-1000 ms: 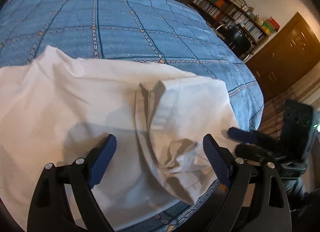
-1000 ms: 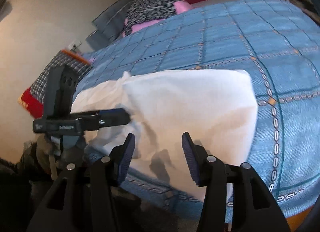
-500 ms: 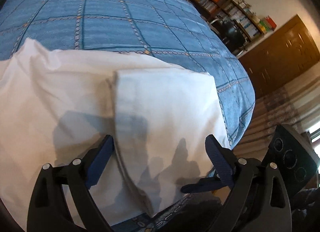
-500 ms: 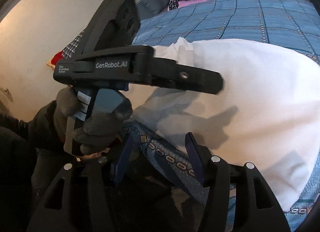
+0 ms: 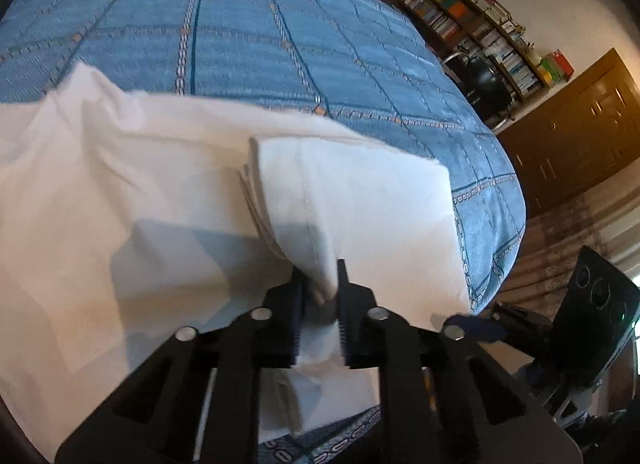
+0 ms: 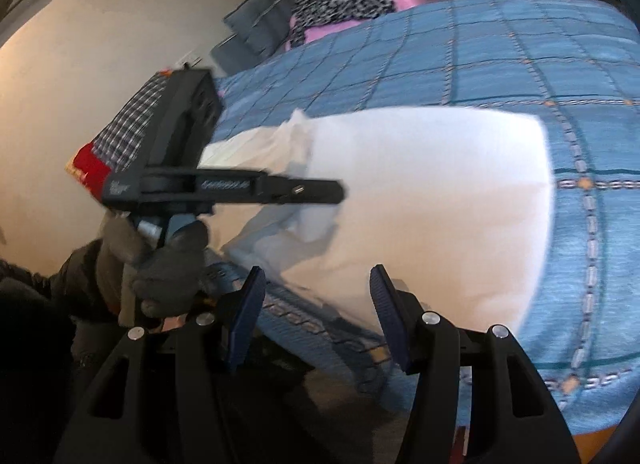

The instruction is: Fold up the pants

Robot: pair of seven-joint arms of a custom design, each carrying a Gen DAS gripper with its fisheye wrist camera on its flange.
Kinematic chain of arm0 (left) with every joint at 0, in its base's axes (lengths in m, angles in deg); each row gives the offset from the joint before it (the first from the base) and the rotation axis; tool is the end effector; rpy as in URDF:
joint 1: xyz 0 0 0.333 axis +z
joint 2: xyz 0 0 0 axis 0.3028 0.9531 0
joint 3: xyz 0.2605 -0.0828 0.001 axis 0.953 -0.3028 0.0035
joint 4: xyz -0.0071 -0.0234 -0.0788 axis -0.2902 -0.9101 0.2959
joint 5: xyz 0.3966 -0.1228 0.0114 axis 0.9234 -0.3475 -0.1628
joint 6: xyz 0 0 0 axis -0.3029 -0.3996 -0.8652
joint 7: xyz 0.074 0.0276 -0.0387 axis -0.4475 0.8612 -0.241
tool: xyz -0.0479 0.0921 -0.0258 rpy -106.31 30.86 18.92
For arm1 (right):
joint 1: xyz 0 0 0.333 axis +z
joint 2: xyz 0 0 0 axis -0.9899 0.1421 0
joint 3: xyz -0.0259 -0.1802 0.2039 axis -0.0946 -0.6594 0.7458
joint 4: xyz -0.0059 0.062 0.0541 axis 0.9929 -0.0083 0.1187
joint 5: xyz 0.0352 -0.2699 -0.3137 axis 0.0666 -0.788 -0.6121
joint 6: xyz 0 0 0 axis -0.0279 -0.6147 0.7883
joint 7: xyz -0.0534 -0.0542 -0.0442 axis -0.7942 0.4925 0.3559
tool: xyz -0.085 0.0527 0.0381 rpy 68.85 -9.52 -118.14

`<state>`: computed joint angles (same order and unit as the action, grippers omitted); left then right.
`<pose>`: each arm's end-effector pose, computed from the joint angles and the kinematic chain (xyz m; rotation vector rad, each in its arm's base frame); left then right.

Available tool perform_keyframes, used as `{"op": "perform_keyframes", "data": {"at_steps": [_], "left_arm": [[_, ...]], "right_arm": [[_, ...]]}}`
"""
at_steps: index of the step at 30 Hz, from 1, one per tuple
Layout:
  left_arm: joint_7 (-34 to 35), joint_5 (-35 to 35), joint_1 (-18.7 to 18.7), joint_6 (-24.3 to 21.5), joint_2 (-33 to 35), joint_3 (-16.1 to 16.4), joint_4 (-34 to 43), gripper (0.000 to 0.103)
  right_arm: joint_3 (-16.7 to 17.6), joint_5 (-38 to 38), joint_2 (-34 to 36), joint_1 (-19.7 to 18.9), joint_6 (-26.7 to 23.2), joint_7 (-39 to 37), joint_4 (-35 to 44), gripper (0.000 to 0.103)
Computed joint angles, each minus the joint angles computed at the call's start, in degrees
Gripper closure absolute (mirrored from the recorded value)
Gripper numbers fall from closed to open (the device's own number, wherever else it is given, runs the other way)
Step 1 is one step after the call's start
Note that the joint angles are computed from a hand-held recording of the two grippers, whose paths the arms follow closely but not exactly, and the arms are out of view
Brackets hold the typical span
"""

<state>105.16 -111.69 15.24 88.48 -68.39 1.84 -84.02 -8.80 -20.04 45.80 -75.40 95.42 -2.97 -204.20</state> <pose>0.6701 -0.2012 0.3984 1.7209 -2.2752 0.9582 0.6069 0.0759 0.3886 -1.7185 1.4489 0.0254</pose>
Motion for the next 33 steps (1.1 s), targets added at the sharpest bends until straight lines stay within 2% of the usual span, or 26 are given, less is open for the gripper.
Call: {"op": "perform_keyframes", "data": {"at_steps": [4, 9, 13, 17, 20, 21, 22, 24, 26, 33], "left_arm": [[-1.44, 3.2, -0.64, 4.33, -4.48, 1.38, -3.34, 0.093], [-1.21, 6.15, 0.25, 5.96, -9.89, 3.6, -6.49, 0.093], [-1.98, 10.05, 0.81, 5.36, -11.78, 5.47, -8.05, 0.092], [-7.87, 18.35, 0.25, 4.83, -10.13, 7.22, -8.3, 0.083], [-16.63, 30.56, -1.78, 6.93, -9.32, 8.96, -9.3, 0.06], [-18.78, 33.4, -2.08, 7.66, -9.44, 9.28, -9.79, 0.048], [-20.87, 36.13, -2.31, 9.1, -9.84, 9.62, -10.75, 0.041], [-23.17, 39.48, -2.4, 10.82, -10.43, 9.61, -12.12, 0.038], [-24.26, 41.08, -2.11, 11.29, -10.49, 9.47, -12.77, 0.038], [-27.31, 45.34, -2.02, 15.63, -10.89, 9.33, -15.92, 0.029]], "right_arm": [[-0.17, 1.11, -0.98, 0.03, 2.72, 0.42, -0.55, 0.048], [0.0, 0.91, 0.02, 0.38, 4.67, 0.7, 1.54, 0.048], [0.69, 0.96, 2.29, 0.26, 5.64, 2.1, 4.23, 0.048], [2.07, -0.61, 6.09, 0.49, 7.74, 4.53, 8.32, 0.048], [2.91, -6.66, 9.7, 1.34, 11.16, 9.7, 11.77, 0.048], [2.97, -9.8, 10.4, 1.78, 12.49, 12.42, 12.19, 0.048], [2.54, -14.57, 11.79, 2.55, 13.62, 16.73, 13.38, 0.048], [0.85, -24.06, 14.61, 4.42, 14.37, 25.72, 15.81, 0.048], [-0.16, -29.99, 16.74, 5.24, 14.04, 31.34, 17.78, 0.048], [-3.63, -49.92, 18.71, 9.38, 14.17, 45.01, 18.69, 0.046]]}}
